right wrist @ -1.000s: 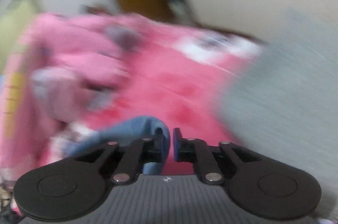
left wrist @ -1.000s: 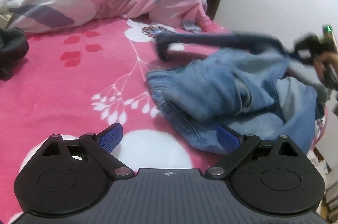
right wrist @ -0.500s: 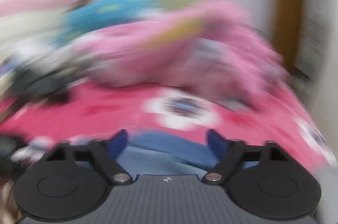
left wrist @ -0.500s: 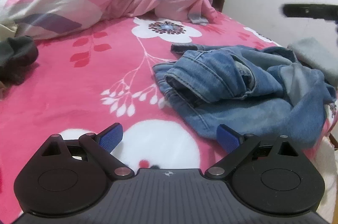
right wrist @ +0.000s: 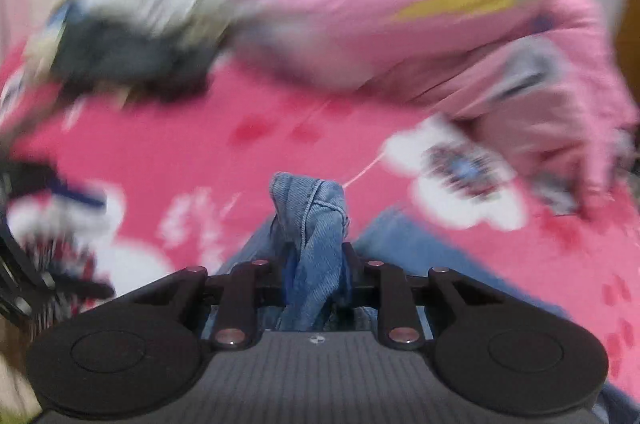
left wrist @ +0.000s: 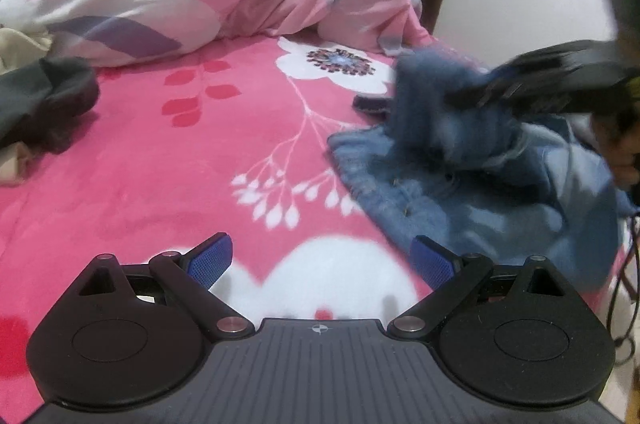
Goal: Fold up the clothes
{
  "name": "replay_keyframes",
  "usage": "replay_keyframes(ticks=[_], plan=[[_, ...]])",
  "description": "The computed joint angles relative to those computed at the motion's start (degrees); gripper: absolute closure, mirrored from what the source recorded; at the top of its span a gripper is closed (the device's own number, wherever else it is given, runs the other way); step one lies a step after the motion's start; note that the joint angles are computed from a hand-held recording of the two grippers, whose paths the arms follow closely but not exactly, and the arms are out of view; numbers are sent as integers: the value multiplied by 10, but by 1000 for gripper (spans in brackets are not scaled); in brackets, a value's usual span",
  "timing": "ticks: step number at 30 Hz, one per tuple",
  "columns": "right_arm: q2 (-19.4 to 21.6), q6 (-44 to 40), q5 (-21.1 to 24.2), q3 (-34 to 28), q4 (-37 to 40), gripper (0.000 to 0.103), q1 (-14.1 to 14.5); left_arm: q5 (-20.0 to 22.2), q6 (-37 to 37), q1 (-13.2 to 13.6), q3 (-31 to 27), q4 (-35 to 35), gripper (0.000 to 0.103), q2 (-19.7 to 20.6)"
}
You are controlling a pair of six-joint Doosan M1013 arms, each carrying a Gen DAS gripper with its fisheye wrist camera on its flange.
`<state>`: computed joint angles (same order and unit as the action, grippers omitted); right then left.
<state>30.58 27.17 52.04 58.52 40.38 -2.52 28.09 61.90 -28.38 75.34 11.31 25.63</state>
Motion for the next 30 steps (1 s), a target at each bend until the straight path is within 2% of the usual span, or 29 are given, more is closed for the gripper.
replay_keyframes(ticks=[3, 5, 9, 12, 17, 19, 21, 24, 25, 26, 30], plan=[[-15, 57, -80, 25, 78, 80, -30, 12, 50, 7, -37, -84, 6, 25], [-13, 118, -111, 31, 124, 81, -54, 25, 88, 13, -63, -153, 7, 43], [-10, 165, -133, 66, 249, 82, -100, 58, 150, 24, -112, -286, 10, 79], [-8, 169, -143, 91, 307, 82, -116, 70, 147, 26, -141, -313, 13, 102], [2, 149, -132, 107, 380, 82, -125, 85, 189, 26, -191, -361, 36, 136], [3, 137, -135, 111, 395, 82, -124, 95, 170, 25, -215, -357, 50, 152], [3, 138, -145, 114, 397, 82, -122, 97, 146, 22, -227, -336, 57, 160], [3, 151, -158, 116, 389, 82, -120, 67, 106, 12, -208, -277, 72, 149], [3, 149, -160, 115, 388, 82, -119, 48, 94, 8, -195, -255, 80, 141], [2, 143, -163, 115, 384, 82, -117, 24, 86, 5, -178, -237, 84, 132], [-13, 105, -181, 111, 345, 82, -104, -98, 91, -7, -94, -193, 89, 83]])
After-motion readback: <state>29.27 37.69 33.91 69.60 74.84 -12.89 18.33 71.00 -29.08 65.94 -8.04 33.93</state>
